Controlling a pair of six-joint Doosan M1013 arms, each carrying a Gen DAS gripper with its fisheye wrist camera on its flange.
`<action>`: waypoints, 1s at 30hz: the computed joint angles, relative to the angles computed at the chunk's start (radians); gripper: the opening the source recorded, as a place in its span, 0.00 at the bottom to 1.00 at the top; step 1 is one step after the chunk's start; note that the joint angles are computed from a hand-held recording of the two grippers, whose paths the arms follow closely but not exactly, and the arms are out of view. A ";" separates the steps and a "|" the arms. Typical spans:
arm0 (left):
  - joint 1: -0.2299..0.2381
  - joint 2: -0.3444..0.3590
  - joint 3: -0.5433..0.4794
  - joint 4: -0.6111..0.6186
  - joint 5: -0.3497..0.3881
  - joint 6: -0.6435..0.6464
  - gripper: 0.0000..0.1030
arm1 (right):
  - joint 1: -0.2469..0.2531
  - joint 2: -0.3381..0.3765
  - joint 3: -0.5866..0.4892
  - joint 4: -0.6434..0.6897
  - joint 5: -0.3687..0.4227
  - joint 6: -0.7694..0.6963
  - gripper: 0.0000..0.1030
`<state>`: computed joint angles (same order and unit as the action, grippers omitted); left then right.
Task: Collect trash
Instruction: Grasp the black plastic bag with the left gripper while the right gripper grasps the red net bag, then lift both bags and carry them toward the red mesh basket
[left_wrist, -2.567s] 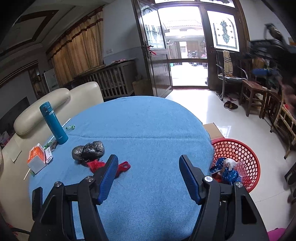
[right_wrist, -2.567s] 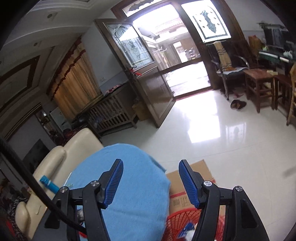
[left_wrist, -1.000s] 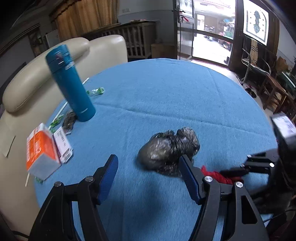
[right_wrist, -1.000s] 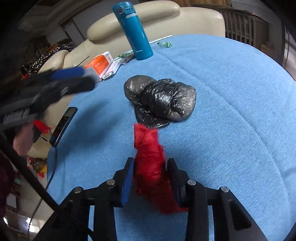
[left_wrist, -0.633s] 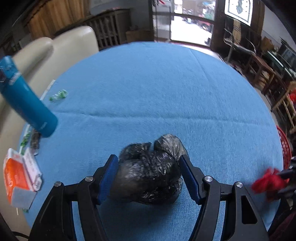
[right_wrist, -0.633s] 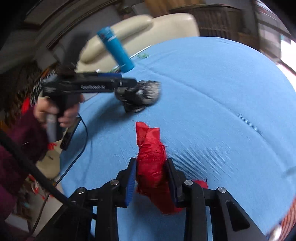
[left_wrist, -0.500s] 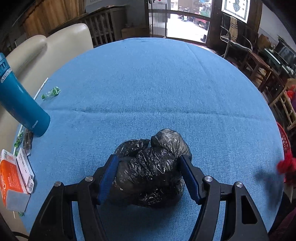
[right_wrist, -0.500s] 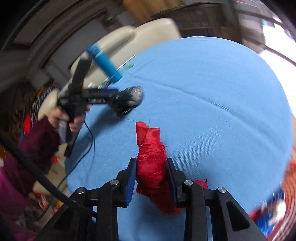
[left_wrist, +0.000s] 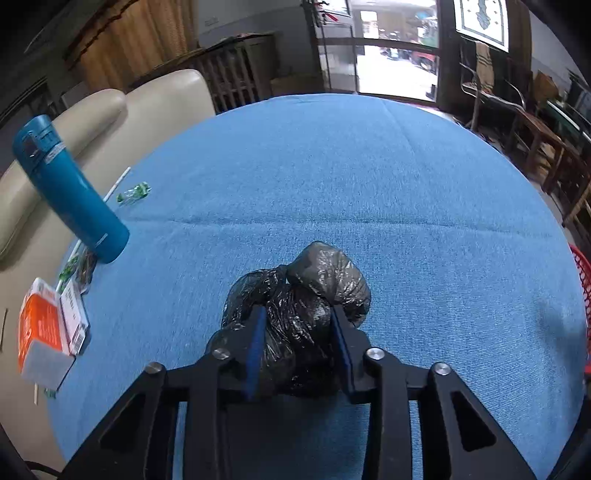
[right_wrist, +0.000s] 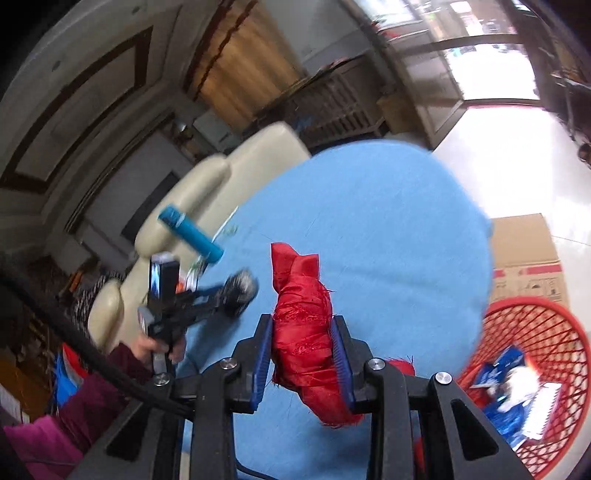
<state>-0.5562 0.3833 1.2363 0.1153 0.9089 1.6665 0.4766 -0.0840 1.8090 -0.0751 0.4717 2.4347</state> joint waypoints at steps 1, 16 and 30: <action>-0.007 -0.011 0.014 0.032 -0.009 -0.032 0.27 | 0.001 -0.001 0.004 0.025 0.000 -0.032 0.32; -0.113 -0.199 0.192 0.381 -0.108 -0.399 0.07 | 0.080 0.017 0.007 0.021 -0.058 -0.073 0.32; -0.207 -0.293 0.220 0.539 -0.145 -0.527 0.07 | 0.127 -0.033 0.019 -0.280 -0.076 0.166 0.32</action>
<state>-0.7634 0.0903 1.4567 0.6540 0.7644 1.1391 0.6034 -0.1174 1.8277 -0.3550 0.3959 2.6008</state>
